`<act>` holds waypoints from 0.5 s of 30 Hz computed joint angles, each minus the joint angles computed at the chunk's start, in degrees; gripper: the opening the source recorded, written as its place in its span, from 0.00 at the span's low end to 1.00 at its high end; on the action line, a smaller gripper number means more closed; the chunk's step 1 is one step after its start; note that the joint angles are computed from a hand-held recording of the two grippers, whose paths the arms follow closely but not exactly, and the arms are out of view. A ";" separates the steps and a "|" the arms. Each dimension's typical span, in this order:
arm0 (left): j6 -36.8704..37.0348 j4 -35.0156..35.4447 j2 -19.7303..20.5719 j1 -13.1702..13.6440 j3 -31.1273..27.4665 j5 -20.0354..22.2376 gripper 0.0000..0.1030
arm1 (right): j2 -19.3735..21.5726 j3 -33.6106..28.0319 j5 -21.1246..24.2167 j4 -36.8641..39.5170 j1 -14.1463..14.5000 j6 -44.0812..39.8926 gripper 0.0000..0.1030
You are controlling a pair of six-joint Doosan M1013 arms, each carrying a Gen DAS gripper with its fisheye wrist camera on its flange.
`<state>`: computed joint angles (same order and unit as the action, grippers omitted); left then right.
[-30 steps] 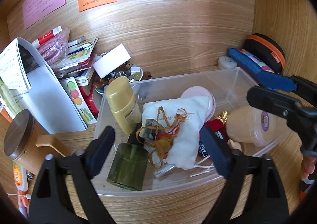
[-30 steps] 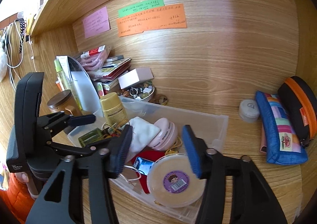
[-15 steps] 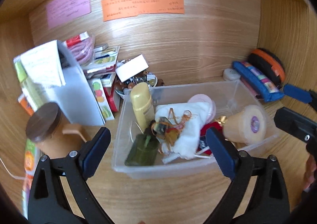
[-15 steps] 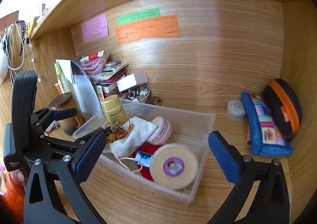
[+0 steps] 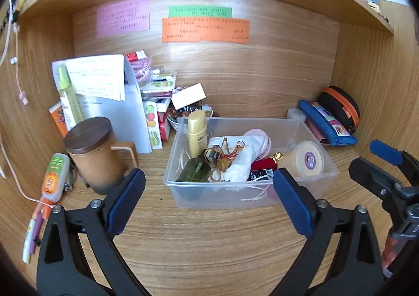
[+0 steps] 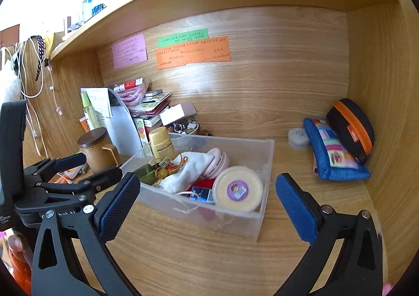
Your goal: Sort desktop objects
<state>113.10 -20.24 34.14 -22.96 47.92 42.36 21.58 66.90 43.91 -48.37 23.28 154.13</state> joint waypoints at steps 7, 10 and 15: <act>2.16 -3.81 -2.18 0.54 3.77 -1.78 0.96 | -0.83 1.66 6.10 -4.49 2.21 3.70 1.00; 3.10 -4.30 -2.86 0.50 5.02 -2.32 0.96 | -1.23 2.24 6.48 -4.96 2.60 4.13 1.00; 4.61 -5.06 -3.68 0.38 6.49 -3.08 0.96 | -1.70 2.94 6.08 -4.64 2.70 4.39 1.00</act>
